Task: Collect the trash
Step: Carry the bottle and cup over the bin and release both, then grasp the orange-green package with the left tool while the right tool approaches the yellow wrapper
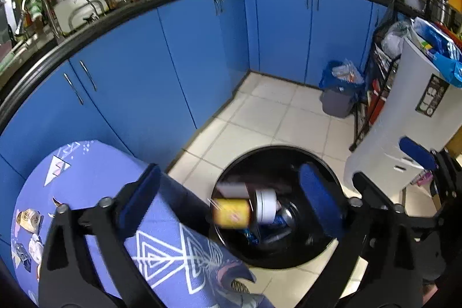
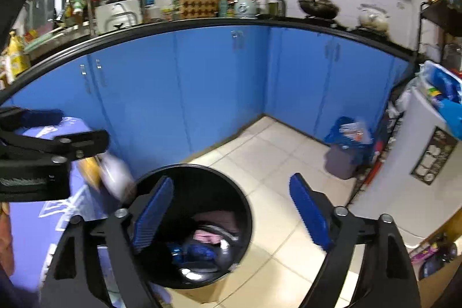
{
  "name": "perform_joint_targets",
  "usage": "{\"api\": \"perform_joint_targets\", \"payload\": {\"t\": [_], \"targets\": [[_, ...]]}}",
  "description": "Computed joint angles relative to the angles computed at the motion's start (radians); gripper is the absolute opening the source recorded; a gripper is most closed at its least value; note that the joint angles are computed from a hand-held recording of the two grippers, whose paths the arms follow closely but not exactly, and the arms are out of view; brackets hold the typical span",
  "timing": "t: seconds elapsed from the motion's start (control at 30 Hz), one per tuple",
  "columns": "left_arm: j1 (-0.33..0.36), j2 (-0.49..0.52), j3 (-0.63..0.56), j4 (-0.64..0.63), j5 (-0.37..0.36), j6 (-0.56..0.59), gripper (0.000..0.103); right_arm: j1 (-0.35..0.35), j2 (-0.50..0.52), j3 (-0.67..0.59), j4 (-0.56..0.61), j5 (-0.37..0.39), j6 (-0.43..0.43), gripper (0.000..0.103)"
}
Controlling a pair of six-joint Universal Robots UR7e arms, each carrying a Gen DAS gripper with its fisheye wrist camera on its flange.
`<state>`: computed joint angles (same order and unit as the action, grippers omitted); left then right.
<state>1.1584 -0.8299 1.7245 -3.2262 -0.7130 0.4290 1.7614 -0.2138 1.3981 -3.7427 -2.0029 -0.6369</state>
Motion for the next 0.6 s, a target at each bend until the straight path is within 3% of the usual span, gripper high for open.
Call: {"api": "perform_joint_targets", "payload": {"t": [0.33,0.6], "targets": [[0.011,0.001,-0.009,0.039,0.009,-0.024,0.097,-0.012,-0.007,0.004,0.046,0.025,0.035,0.082],[0.011,-0.074,0.058,-0.002,0.019,-0.036,0.097,0.033,0.005,0.005,0.067,0.046,0.012,0.082]]}}
